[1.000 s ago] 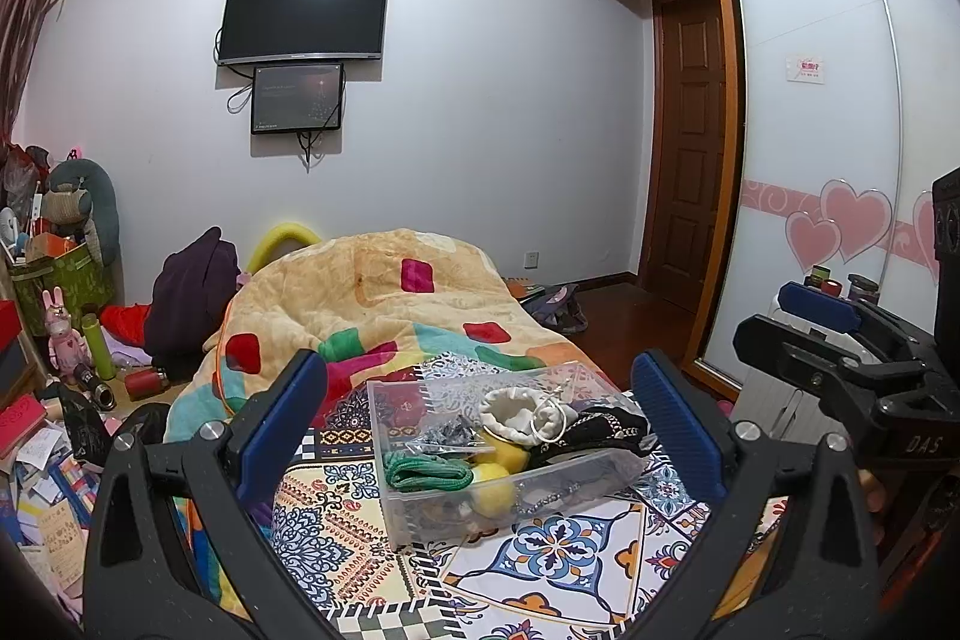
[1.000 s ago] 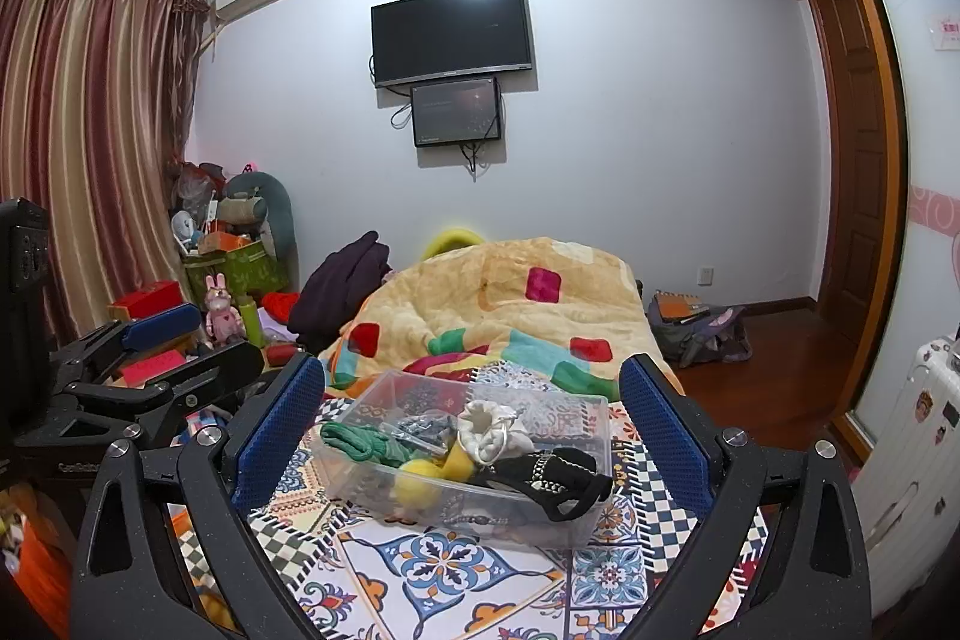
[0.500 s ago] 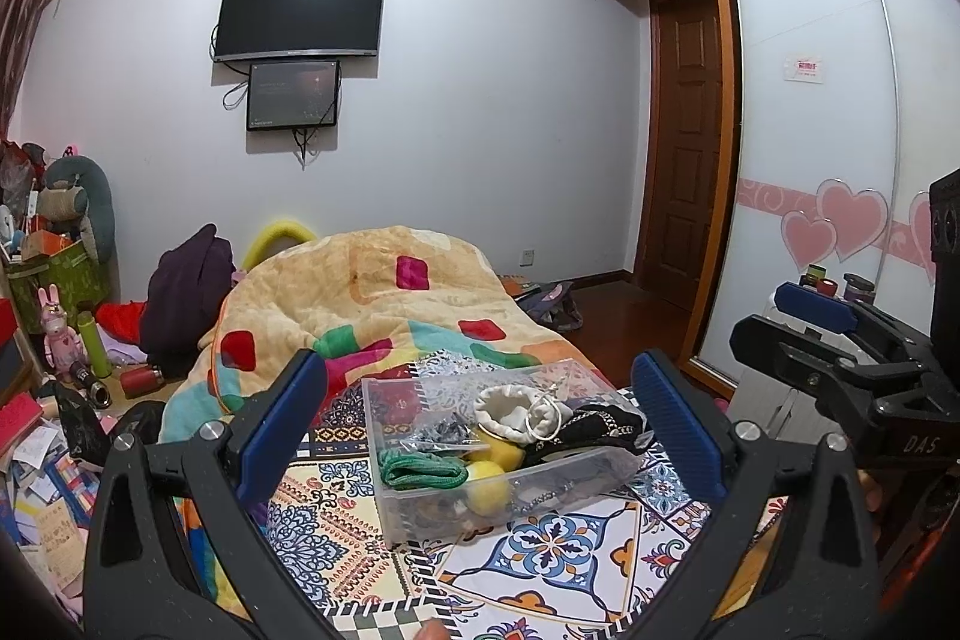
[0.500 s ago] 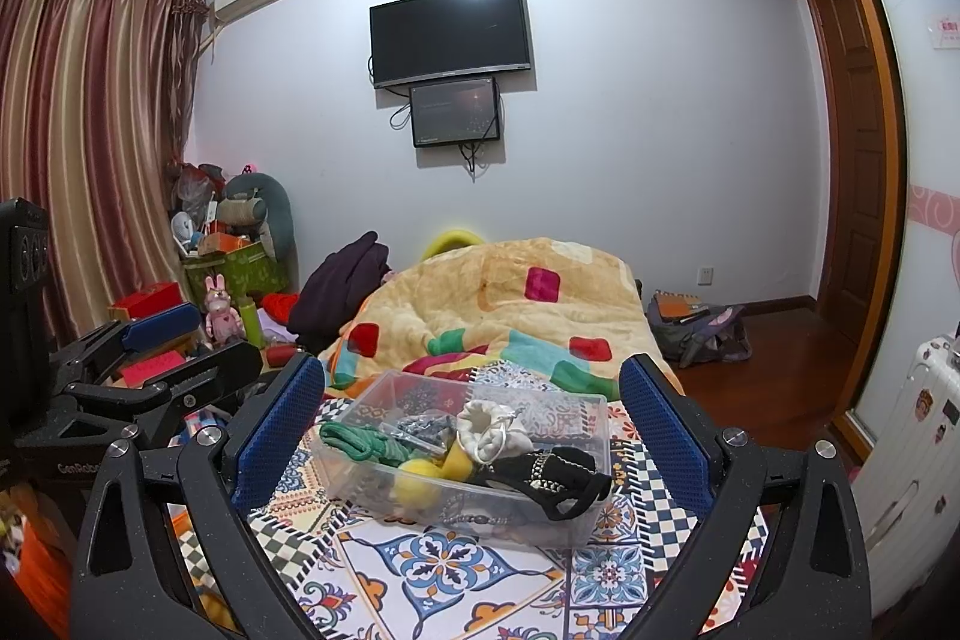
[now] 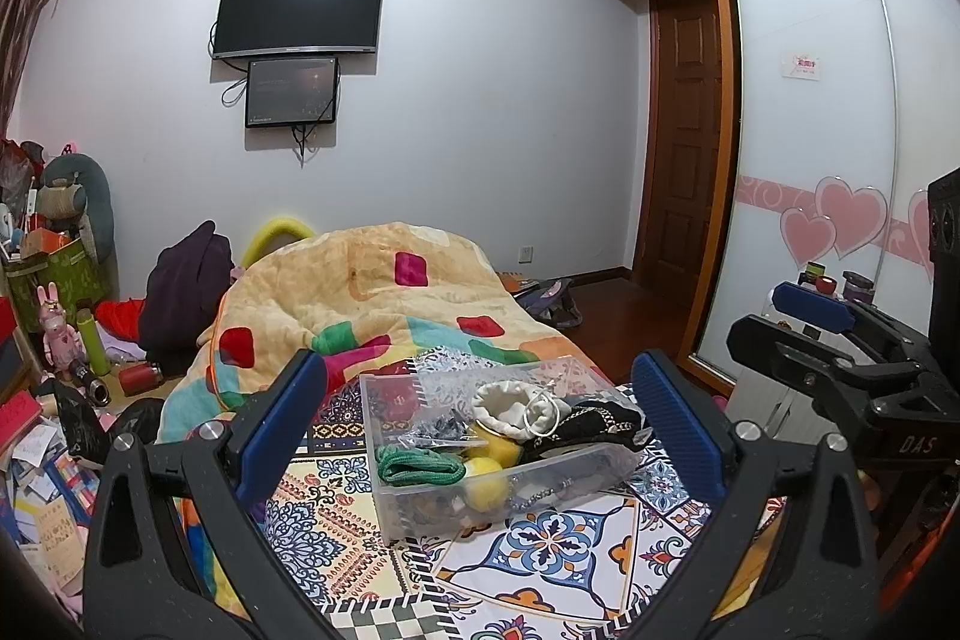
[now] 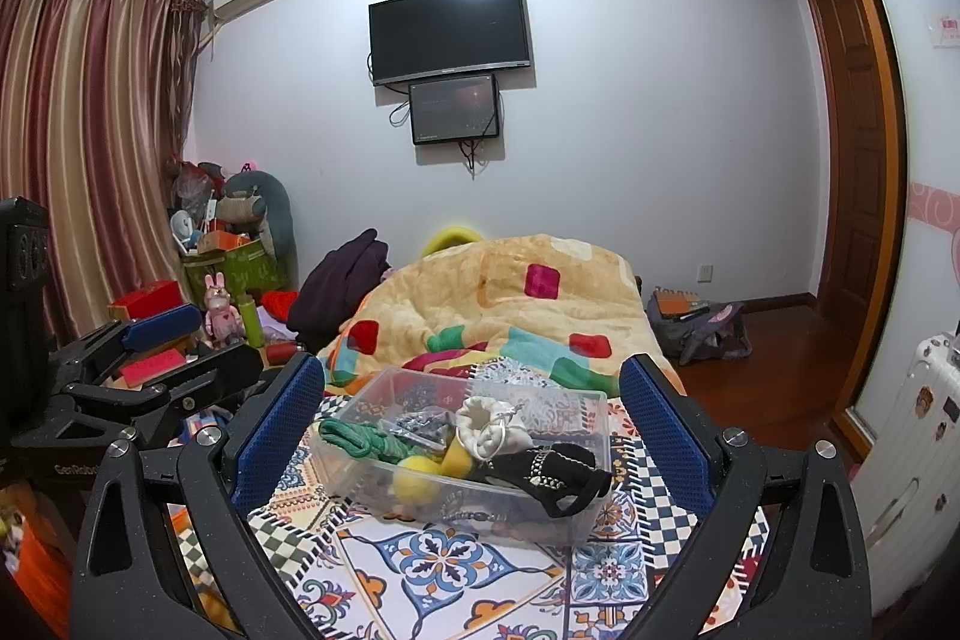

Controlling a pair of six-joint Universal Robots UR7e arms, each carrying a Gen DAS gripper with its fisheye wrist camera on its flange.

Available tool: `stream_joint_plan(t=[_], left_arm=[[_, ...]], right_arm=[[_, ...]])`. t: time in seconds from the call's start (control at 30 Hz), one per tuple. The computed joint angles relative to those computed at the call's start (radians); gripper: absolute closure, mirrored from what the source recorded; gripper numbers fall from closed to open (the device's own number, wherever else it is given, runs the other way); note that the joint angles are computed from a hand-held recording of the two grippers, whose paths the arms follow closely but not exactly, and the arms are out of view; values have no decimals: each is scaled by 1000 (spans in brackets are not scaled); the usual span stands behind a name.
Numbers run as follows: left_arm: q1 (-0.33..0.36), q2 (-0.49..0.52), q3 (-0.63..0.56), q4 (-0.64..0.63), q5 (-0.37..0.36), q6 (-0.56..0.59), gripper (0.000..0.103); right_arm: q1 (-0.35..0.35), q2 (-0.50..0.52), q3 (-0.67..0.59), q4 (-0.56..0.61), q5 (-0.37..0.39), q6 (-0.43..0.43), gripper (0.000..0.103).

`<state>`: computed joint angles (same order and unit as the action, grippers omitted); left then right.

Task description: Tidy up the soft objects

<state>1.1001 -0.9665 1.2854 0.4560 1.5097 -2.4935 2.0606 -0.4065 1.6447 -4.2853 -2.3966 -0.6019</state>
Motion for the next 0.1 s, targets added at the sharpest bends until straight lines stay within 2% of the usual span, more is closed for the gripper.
stream_joint_plan(t=[0.1], left_arm=[[1, 4, -7, 10, -2, 0, 0]], right_arm=[[0, 0, 0, 1, -1, 2, 4]])
